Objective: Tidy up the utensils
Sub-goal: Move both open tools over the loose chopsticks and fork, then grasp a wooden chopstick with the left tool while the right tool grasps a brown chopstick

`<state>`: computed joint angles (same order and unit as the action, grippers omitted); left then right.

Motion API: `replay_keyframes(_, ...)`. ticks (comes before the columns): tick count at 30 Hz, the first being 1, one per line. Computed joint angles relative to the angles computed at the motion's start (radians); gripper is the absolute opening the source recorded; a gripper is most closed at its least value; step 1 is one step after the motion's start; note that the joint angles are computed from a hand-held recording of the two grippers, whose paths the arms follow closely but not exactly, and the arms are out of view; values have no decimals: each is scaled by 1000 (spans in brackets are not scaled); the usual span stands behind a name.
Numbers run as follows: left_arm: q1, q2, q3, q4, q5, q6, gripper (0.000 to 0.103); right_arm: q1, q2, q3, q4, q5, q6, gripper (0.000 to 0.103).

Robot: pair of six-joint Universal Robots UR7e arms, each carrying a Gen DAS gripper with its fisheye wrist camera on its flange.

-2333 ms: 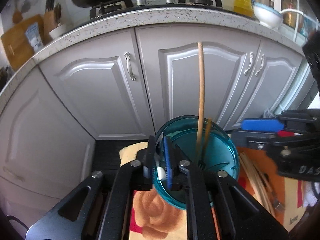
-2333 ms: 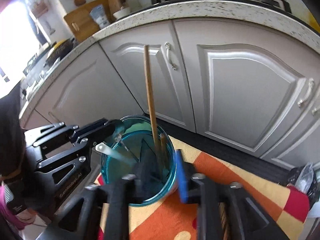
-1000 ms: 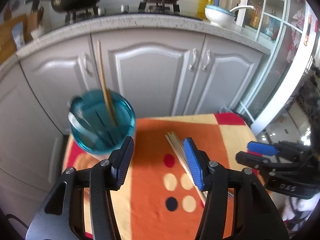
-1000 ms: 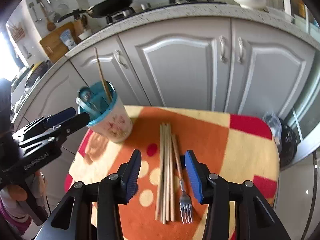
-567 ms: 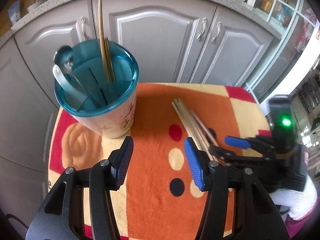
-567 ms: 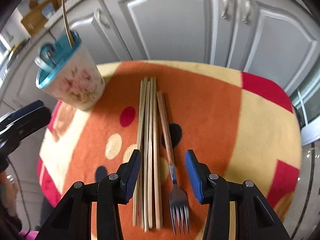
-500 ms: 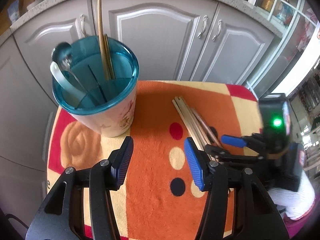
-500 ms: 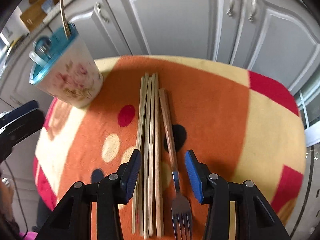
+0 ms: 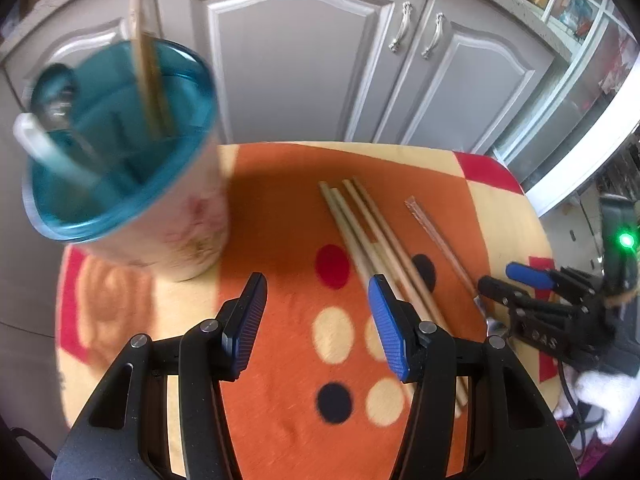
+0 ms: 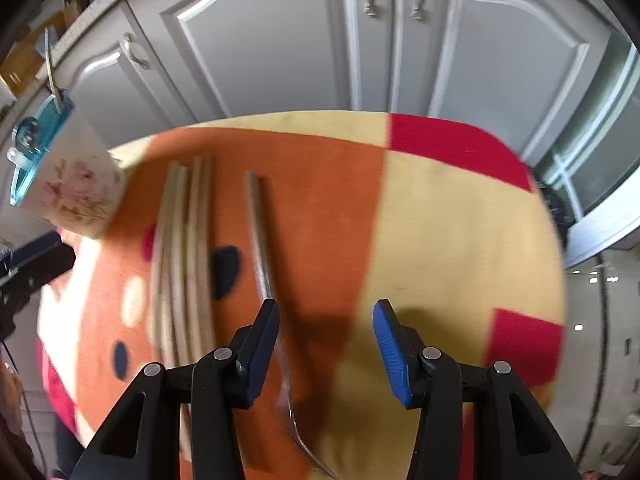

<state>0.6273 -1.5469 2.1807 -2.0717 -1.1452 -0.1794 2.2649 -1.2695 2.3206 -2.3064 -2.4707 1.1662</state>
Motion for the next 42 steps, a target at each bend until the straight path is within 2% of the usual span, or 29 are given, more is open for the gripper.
replay_keyframes(4,14,75,10,-61,-15,7,51,13,-31,17,-19,18,9,47)
replay_keyframes(5,19,92,10,-71,-20,10,41,19,-37,18,-23,18,10,47)
replay_keyframes(6,25,107,7,-67,-24,11,28,22,-32,14,-22,16,10,47)
replay_keyframes(8,44,137,-4,-47,-46,11,18,27,-22,0,-18,13,-2,47)
replay_keyframes(11,65,129,2,-69,-73,44,14,27,5,-22,-48,14,-32,47)
replay_keyframes(14,67,104,-2,-42,-44,43,7,28,9,-30,-70,11,-68,47)
replay_keyframes(16,80,101,-13,-5,-28,34,6,33,23,-41,-89,15,-85,47)
replay_keyframes(18,110,86,-27,18,-95,10,6,22,31,-43,-109,15,-113,47)
replay_keyframes(22,100,62,-20,10,-103,-3,7,13,49,-44,-151,30,-143,47)
replay_keyframes(24,95,76,-24,-2,-114,-10,15,10,57,-49,-153,35,-158,47)
replay_keyframes(26,88,96,-24,-18,-107,-27,25,6,61,-53,-140,33,-161,47)
replay_keyframes(30,66,129,-2,-49,-63,-35,26,-15,60,-50,-156,32,-185,47)
replay_keyframes(32,57,130,5,-60,-49,-25,24,-35,62,-38,-213,38,-233,47)
replay_keyframes(33,57,128,9,-71,-51,-14,12,-45,66,-35,-236,45,-254,40)
replay_keyframes(34,64,131,4,-64,-70,-5,11,-55,71,-33,-260,55,-278,27)
replay_keyframes(36,75,133,5,-73,-88,5,10,-80,87,-27,-299,77,-324,16)
replay_keyframes(38,84,114,4,-49,-106,20,8,-76,105,-23,-316,58,-341,10)
replay_keyframes(42,99,46,13,34,-137,41,5,-58,72,7,-310,91,-306,8)
